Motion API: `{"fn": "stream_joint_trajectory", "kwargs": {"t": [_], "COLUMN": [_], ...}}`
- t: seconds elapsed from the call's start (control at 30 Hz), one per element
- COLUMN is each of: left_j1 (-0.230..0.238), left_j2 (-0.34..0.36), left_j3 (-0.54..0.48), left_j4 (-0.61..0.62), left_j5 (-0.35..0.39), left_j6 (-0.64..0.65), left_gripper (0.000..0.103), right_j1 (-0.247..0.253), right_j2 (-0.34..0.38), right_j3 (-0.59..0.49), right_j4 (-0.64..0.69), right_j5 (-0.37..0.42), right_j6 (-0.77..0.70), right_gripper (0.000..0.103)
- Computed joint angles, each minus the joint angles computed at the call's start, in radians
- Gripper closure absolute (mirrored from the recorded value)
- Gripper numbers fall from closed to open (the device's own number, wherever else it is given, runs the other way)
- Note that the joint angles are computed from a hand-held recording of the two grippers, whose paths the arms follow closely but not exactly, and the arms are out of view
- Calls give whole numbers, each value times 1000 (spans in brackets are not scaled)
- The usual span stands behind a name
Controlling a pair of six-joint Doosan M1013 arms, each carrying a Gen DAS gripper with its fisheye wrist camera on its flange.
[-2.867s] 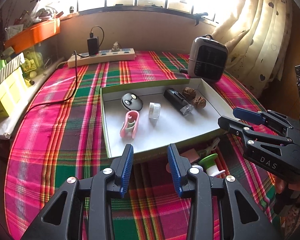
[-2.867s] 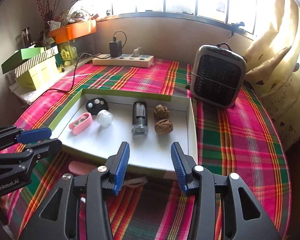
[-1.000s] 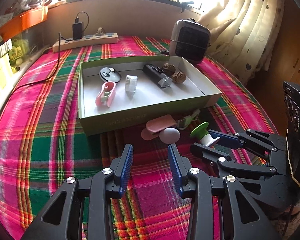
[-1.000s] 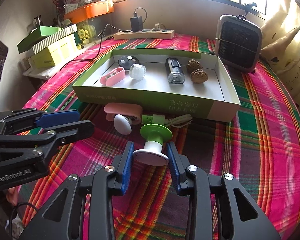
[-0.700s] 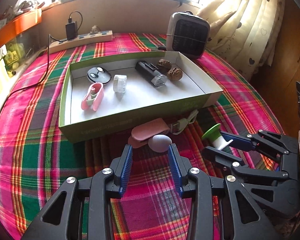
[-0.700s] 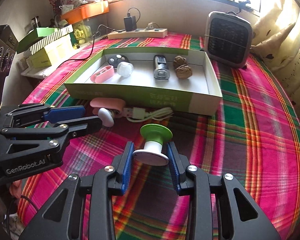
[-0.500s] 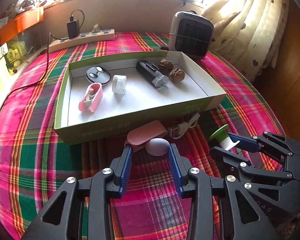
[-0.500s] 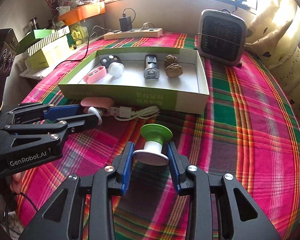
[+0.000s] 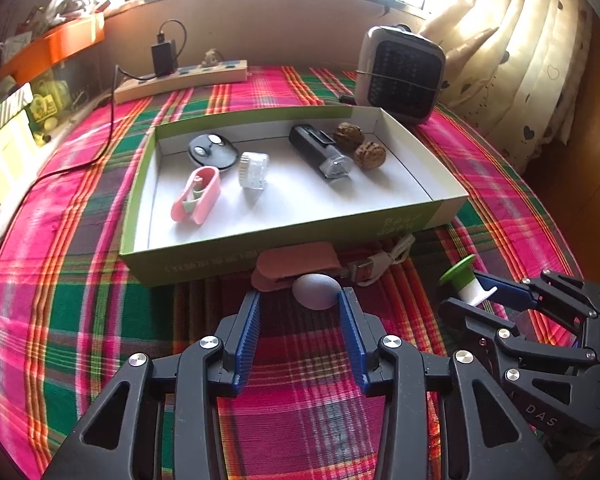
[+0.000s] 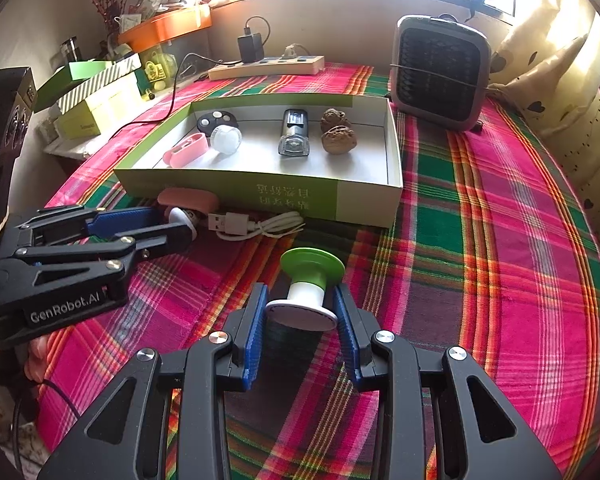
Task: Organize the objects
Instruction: 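Close the right gripper around the green-white spool while the left approaches the white egg, then close the left gripper on the white egg while the right holds the spool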
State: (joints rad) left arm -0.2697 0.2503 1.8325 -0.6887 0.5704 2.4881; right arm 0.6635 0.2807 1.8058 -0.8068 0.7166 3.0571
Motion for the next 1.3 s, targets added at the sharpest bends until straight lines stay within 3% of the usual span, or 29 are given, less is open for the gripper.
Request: {"fn": "stream_joint_trajectory", "kwargs": {"t": [0.3, 0.8, 0.87, 0.93, 1.3], "left_j1": [12, -21, -19, -17, -3], "left_j2": [-10, 10, 10, 12, 9], "left_j3": [12, 0, 0, -3, -4], "left_j4": [-12, 39, 27, 24, 2], "left_j5": [-4, -17, -12, -6, 7], "left_j6": [-6, -56, -52, -52, -44], "left_gripper": [66, 66, 69, 79, 81], "right_j1": [-2, -5, -5, -5, -4], "right_j2": [0, -1, -1, -1, 1], "right_j3": [1, 4, 3, 3, 0], "right_j4": [3, 12, 12, 12, 14], "right_j5": [-13, -25, -25, -25, -13], "right_j6": [-7, -8, -8, -7, -15], "right_gripper": [68, 68, 68, 68, 68]}}
